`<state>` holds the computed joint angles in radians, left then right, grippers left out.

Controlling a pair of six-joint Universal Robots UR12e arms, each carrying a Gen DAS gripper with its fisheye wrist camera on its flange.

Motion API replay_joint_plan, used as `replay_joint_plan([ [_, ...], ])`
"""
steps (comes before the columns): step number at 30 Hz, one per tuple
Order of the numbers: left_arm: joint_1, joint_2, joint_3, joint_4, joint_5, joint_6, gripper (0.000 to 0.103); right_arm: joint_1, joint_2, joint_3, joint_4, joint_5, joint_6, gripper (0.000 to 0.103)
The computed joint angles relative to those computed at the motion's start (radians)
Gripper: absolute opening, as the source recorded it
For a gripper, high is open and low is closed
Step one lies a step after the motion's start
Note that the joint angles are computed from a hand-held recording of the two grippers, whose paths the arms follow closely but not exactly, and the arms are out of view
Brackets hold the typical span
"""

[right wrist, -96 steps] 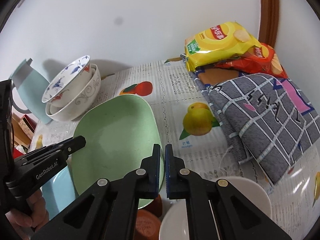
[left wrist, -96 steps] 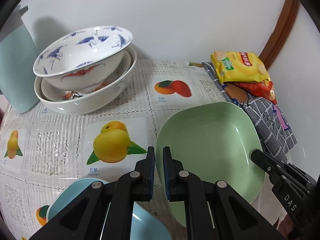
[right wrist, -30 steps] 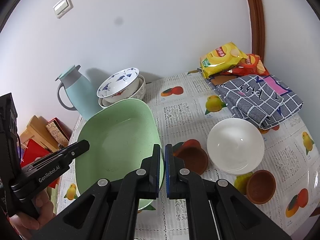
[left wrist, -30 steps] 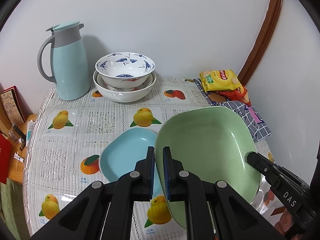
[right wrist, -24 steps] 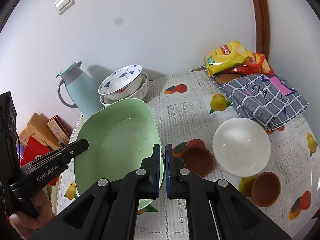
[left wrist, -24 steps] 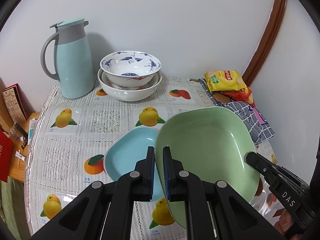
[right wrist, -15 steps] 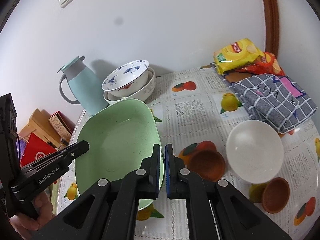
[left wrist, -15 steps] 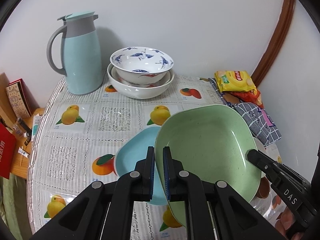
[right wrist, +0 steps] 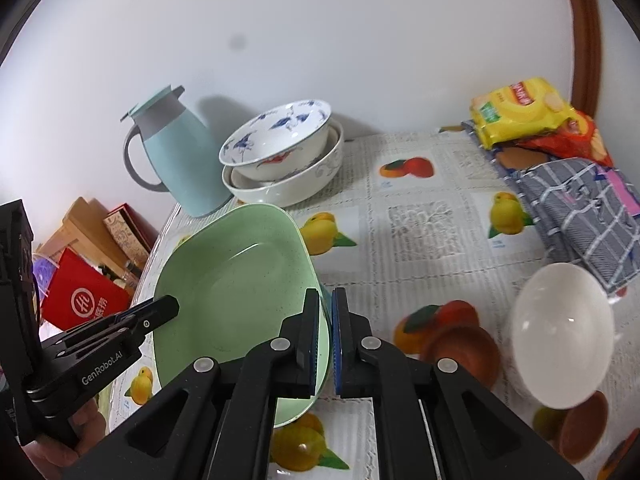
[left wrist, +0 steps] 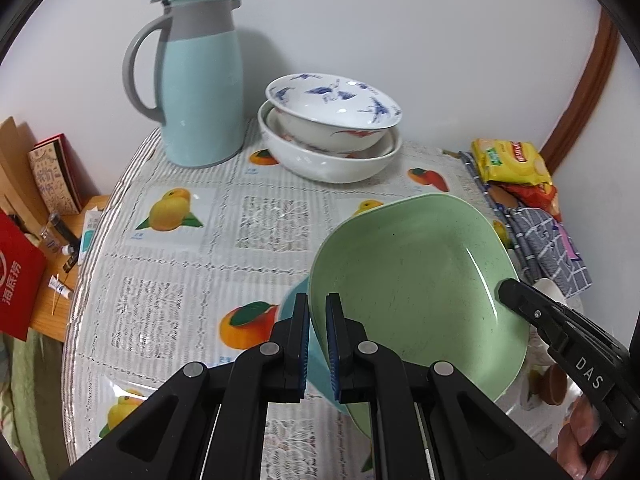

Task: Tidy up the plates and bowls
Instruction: 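Lift the green plate with both grippers and carry it over the blue plate, then lower the green plate onto the blue plate and open both grippers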

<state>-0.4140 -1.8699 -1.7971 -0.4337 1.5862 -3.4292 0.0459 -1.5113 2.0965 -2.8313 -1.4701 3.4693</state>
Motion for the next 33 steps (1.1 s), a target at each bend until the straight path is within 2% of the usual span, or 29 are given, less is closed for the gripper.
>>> replay_joint_plan([
  [10,0.011,-0.03,0.003,-0.038,0.008,-0.021,0.009,-0.007,0.067,-0.027,0.029,0.062,-0.033,0.007],
  [26,0.014,-0.054,0.01,-0.06,-0.001,-0.025,0.009,-0.013,0.118,-0.057,0.078,0.068,-0.079,0.009],
  [33,0.013,-0.051,0.009,-0.067,-0.005,-0.009,0.011,-0.008,0.131,-0.074,0.1,0.053,-0.105,0.013],
])
